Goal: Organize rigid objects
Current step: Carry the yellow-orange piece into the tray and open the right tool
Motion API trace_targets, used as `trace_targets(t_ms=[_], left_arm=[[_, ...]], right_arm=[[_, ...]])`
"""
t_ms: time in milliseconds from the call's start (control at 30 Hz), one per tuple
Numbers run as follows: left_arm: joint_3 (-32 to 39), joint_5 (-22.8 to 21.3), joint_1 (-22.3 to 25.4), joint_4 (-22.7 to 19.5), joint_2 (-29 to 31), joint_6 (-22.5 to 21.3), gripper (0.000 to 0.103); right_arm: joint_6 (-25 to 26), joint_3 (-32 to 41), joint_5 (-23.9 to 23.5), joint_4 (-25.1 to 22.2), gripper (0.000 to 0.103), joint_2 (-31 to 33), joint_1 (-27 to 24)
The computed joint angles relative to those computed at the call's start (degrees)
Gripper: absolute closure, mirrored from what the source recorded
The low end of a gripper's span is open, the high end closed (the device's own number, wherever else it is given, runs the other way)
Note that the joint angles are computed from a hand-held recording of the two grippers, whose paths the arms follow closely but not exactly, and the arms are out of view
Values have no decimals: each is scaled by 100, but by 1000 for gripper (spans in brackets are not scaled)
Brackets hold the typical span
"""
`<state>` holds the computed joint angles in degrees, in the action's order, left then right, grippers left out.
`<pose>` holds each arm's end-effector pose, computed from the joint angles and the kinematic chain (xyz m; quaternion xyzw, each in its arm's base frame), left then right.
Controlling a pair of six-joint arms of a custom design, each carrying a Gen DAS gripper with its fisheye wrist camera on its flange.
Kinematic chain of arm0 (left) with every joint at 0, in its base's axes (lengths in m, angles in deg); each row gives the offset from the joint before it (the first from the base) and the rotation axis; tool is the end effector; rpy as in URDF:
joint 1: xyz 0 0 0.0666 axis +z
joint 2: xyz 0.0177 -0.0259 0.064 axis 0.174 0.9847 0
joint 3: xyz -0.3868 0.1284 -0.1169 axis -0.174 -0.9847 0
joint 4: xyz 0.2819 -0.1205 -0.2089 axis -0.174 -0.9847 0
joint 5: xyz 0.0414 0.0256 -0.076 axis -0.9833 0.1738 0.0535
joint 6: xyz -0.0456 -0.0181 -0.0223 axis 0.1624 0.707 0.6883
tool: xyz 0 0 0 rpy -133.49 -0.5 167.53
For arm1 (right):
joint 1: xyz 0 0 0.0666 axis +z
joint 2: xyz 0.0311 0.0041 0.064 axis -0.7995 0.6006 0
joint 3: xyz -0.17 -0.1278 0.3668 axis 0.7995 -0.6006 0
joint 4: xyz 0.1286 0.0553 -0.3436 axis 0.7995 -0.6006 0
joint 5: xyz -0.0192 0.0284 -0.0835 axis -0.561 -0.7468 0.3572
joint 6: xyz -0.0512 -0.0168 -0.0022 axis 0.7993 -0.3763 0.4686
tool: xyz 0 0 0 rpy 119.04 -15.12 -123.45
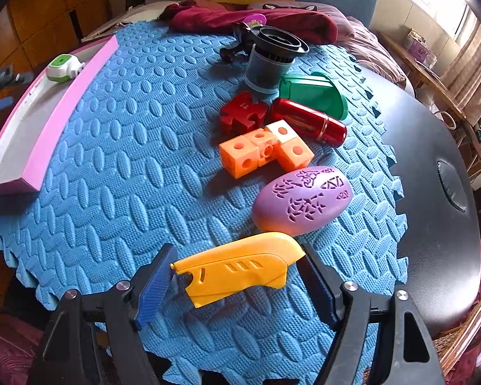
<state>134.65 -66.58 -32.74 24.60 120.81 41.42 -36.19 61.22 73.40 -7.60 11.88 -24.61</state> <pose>0.3971 -0.3512 0.3178 -0.0131 0.9395 -0.0665 0.3359 0.2465 0.1238 0.2982 0.0301 0.9765 -0.0143 0.2130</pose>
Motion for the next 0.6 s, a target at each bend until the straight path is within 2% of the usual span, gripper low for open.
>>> trace_targets(t_ms=[167, 600], left_arm=[[-331, -379, -314, -30, -301, -54, 20], [-568, -797, -561, -169, -644, 114, 20]], right_arm=[[-19, -7, -121, 323, 26, 79, 205], [476, 245, -252, 1063, 26, 623, 443]])
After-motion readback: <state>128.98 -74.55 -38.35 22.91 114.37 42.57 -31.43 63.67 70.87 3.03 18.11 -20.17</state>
